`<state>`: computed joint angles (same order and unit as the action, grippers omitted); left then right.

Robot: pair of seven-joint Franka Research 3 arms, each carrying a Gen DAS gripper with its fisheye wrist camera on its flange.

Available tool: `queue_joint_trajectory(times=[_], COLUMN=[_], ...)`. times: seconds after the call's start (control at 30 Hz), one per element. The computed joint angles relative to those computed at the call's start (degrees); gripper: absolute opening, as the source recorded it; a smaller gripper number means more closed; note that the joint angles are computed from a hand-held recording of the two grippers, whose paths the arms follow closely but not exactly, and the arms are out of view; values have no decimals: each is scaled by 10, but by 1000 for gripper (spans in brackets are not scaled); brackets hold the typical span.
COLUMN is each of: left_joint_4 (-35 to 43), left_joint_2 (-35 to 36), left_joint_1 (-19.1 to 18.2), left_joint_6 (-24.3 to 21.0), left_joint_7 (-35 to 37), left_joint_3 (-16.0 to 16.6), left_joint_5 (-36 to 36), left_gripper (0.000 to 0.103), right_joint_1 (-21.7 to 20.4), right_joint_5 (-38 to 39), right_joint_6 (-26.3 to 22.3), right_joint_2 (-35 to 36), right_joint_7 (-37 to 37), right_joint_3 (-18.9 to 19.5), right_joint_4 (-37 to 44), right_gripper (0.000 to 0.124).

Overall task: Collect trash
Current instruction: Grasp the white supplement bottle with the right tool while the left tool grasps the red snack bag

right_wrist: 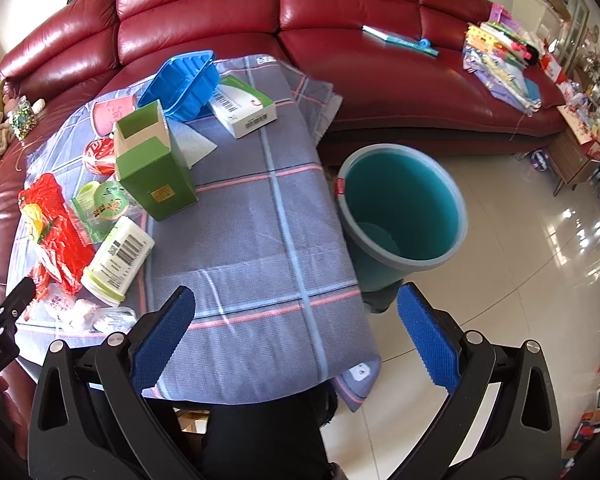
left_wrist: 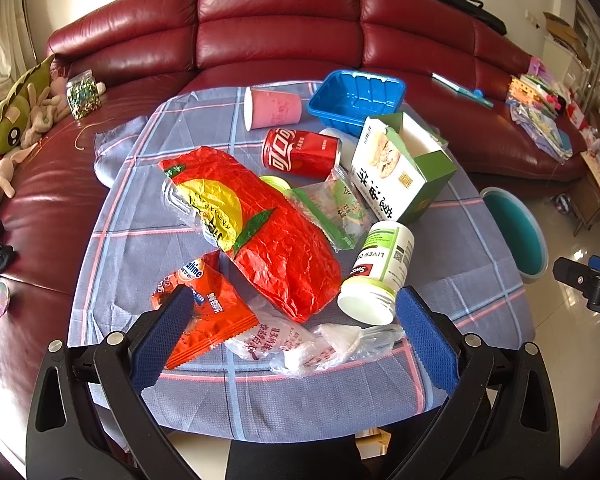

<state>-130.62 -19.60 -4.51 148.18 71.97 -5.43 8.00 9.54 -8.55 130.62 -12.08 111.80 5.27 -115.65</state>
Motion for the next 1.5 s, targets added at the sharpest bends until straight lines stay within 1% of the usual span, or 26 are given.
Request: queue_joint_trajectory(times=[0.13, 0.2, 0.3, 0.4, 0.47, 0.63, 0.73, 0.83, 0.9, 1.0, 1.1, 1.27, 1.37, 1.5], left_joint_4=[-9, -11, -13, -17, -20, -17, -18, -20, -22, -29, -35, -37, -26, -6], left_joint_2=[6, 10, 17, 21, 21, 32, 35, 37, 37, 32, 32, 31, 29, 31], left_joint_1=[4, 17, 26, 37, 43, 46, 50, 58, 57, 60, 61, 67, 57, 45], left_joint_6=[2, -7, -23, -31, -34, -47, -40, -37, -40, -40, -38, -55, -74, -65], left_joint_7=[37, 39, 58, 80, 93, 134, 145, 150, 161, 167, 171, 171, 197, 215], left_joint_3=[22, 23, 39, 53, 57, 65, 60, 50, 52, 51, 53, 50, 65, 70], left_joint_5=[-16, -10, -32, -60, -71, -118, -127, -104, -106, -101, -102, -87, -132, -185], left_gripper=[101, 101, 101, 100, 100, 100, 101, 100, 101, 100, 100, 100, 100, 100], right_joint_1=[17, 28, 41, 53, 60, 67, 71, 73, 75, 72, 76, 80, 79, 76], right_joint_5=[69, 122, 185, 218, 231, 280, 295, 312, 314, 334, 326, 295, 288, 281], right_joint_6=[-7, -15, -24, -32, -36, -58, -67, -78, -79, -72, -66, -54, -50, -39], right_joint_2=[36, 62, 100, 138, 162, 211, 227, 243, 248, 252, 250, 229, 222, 205], right_joint_7=[-45, -73, -108, -119, -119, -117, -117, -119, -118, -133, -141, -140, -141, -151], right_joint_3=[-10, -14, -14, -10, -8, -7, -5, -3, -3, 0, -1, -7, -9, -10], right_joint_4=[30, 51, 83, 117, 140, 186, 196, 206, 209, 207, 206, 186, 180, 164], right_gripper=[97, 97, 97, 97, 92, 88, 87, 82, 80, 62, 60, 60, 59, 59])
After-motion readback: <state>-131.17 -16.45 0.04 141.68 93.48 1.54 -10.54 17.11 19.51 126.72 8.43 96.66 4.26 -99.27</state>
